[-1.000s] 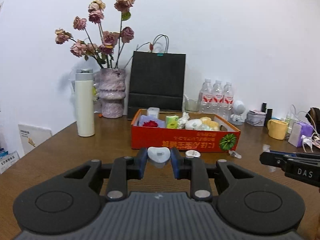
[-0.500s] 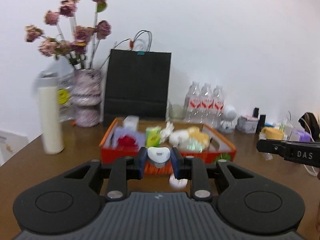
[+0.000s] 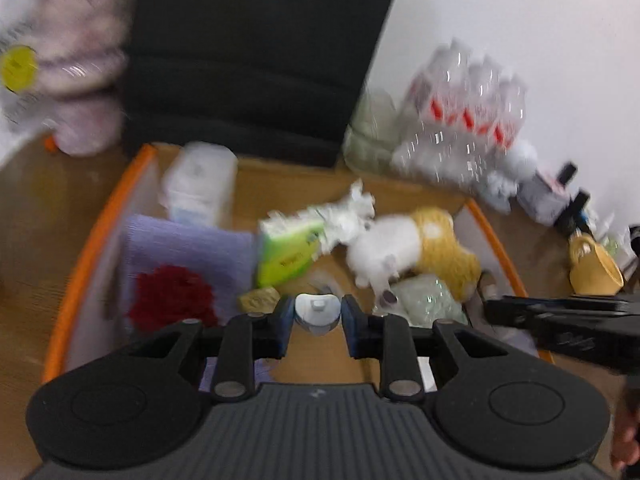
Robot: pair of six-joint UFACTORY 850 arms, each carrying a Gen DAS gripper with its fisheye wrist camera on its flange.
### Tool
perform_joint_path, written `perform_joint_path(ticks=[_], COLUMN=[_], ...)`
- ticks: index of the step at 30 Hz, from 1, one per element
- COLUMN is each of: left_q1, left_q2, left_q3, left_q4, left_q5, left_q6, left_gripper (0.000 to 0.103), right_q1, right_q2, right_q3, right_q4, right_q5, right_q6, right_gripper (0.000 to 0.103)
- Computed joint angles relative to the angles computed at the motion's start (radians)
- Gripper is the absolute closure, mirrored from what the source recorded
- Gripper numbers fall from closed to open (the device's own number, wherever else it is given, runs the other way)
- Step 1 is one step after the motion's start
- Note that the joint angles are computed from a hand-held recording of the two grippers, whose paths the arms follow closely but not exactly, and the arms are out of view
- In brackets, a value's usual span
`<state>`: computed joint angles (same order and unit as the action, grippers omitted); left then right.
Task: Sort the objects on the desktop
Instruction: 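Carry the heart piece and wrapper into the box and open both tools, then withdraw both tools from the box toward the last items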
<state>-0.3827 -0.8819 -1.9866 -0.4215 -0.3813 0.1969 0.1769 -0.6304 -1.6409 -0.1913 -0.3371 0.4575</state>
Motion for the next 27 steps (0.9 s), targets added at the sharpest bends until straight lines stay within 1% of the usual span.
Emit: perform_joint_path(ticks=[1,2,3,4,5,6,7,9,10,11,12,13,14,15,16,17,18,19,20,22,24,27], left_q1=[0.001,-0.003,-0.009,-0.014,-0.016,-0.015,-0.011,-0.008,-0.01,-0.011,-0.01,-0.008,-0.007,-0.006,-0.006,-0.007,-0.009,-0.013,-0.017,-0.018,-0.017,-0.017], left_q2=[-0.025,-0.048,-0.061,-0.071,-0.079,-0.082,-0.079,-0.057,-0.047,-0.039,-0.026,-0.012,-0.009,-0.008,-0.023,-0.032,-0.031,-0.018,-0.001,0.05,0.092,0.155], left_q3=[-0.038,-0.074,-0.091,-0.106,-0.119,-0.123,-0.122,-0.101,-0.097,-0.096,-0.089,-0.08,-0.093,-0.105,-0.147,-0.175,-0.185,-0.171,-0.148,-0.078,-0.027,0.054], left_q4=[0.011,0.044,0.112,0.174,0.2,0.192,0.161,0.144,0.164,0.184,0.207,0.222,0.242,0.265,0.296,0.328,0.37,0.42,0.463,0.509,0.526,0.562], left_q5=[-0.037,-0.063,-0.067,-0.071,-0.082,-0.09,-0.097,-0.094,-0.096,-0.101,-0.103,-0.108,-0.134,-0.171,-0.242,-0.306,-0.351,-0.367,-0.365,-0.337,-0.323,-0.286], left_q6=[0.004,-0.012,-0.063,-0.117,-0.139,-0.131,-0.105,-0.081,-0.091,-0.103,-0.119,-0.129,-0.145,-0.166,-0.201,-0.232,-0.27,-0.316,-0.35,-0.381,-0.404,-0.446], left_gripper=[0.076,0.076,0.074,0.071,0.064,0.058,0.055,0.048,0.044,0.032,0.023,0.018,0.009,0.0,0.0,0.0,0.0,0.0,0.0,0.0,0.0,0.0], right_q1=[0.002,0.005,0.014,0.023,0.025,0.028,0.032,0.039,0.039,0.038,0.034,0.03,0.024,0.019,0.015,0.011,0.007,0.003,0.002,0.006,0.016,0.034], right_q2=[-0.05,-0.082,-0.108,-0.133,-0.138,-0.14,-0.142,-0.143,-0.137,-0.133,-0.127,-0.119,-0.111,-0.099,-0.087,-0.073,-0.059,-0.046,-0.038,-0.012,0.013,0.064], right_q3=[-0.074,-0.122,-0.156,-0.191,-0.193,-0.193,-0.199,-0.21,-0.209,-0.212,-0.214,-0.214,-0.215,-0.21,-0.204,-0.195,-0.182,-0.17,-0.164,-0.144,-0.124,-0.073], right_q4=[-0.006,-0.054,-0.124,-0.16,-0.161,-0.172,-0.184,-0.207,-0.206,-0.187,-0.156,-0.116,-0.066,-0.016,0.025,0.078,0.129,0.185,0.219,0.247,0.243,0.204], right_q5=[-0.086,-0.137,-0.184,-0.219,-0.222,-0.223,-0.231,-0.243,-0.241,-0.245,-0.247,-0.247,-0.251,-0.25,-0.249,-0.25,-0.247,-0.248,-0.255,-0.265,-0.269,-0.251], right_q6=[-0.019,0.003,0.044,0.043,0.025,0.031,0.039,0.056,0.057,0.044,0.026,0.005,-0.022,-0.043,-0.056,-0.076,-0.1,-0.129,-0.144,-0.136,-0.125,-0.101], right_gripper=[0.09,0.09,0.089,0.087,0.084,0.077,0.07,0.061,0.059,0.058,0.057,0.053,0.049,0.042,0.033,0.029,0.025,0.025,0.025,0.024,0.024,0.02])
